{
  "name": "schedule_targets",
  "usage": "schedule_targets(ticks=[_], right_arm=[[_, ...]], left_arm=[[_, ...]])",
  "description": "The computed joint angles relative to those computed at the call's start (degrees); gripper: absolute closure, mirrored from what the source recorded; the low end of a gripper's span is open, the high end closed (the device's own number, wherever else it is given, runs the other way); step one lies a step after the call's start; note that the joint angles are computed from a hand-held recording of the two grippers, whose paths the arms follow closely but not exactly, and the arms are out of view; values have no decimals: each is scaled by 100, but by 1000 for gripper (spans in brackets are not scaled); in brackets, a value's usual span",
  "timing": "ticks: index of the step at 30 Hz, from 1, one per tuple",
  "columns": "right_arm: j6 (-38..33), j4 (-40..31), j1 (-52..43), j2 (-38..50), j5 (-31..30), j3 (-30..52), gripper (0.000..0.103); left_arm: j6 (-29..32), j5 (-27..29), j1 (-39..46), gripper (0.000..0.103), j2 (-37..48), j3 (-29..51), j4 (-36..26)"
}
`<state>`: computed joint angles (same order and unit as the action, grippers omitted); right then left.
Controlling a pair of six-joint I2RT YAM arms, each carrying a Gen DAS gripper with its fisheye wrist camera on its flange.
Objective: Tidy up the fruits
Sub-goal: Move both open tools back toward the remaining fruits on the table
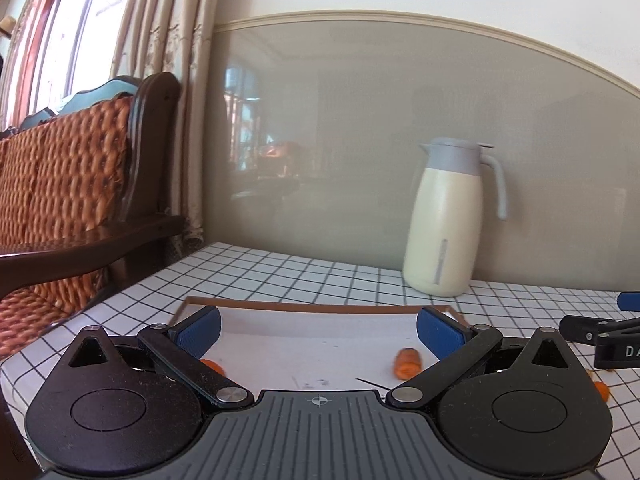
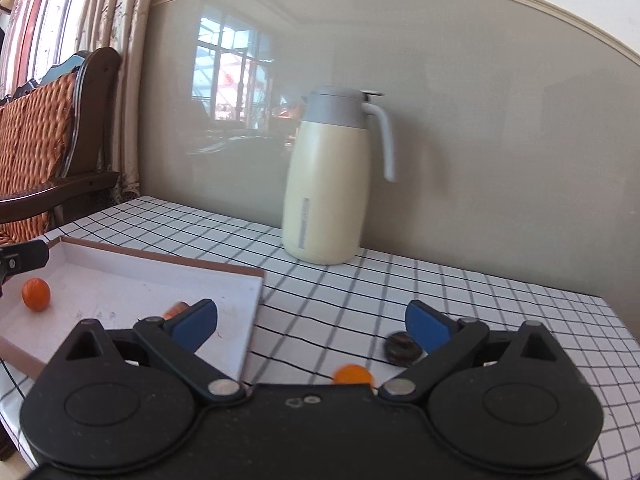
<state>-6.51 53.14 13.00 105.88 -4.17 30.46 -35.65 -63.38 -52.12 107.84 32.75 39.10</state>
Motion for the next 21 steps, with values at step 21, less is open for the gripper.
schedule_targets(ticks=[21], right_arm=[[-670, -134, -997, 979, 34, 1, 12]], left_arm=[[-98, -39, -761, 0, 813, 1116, -676]])
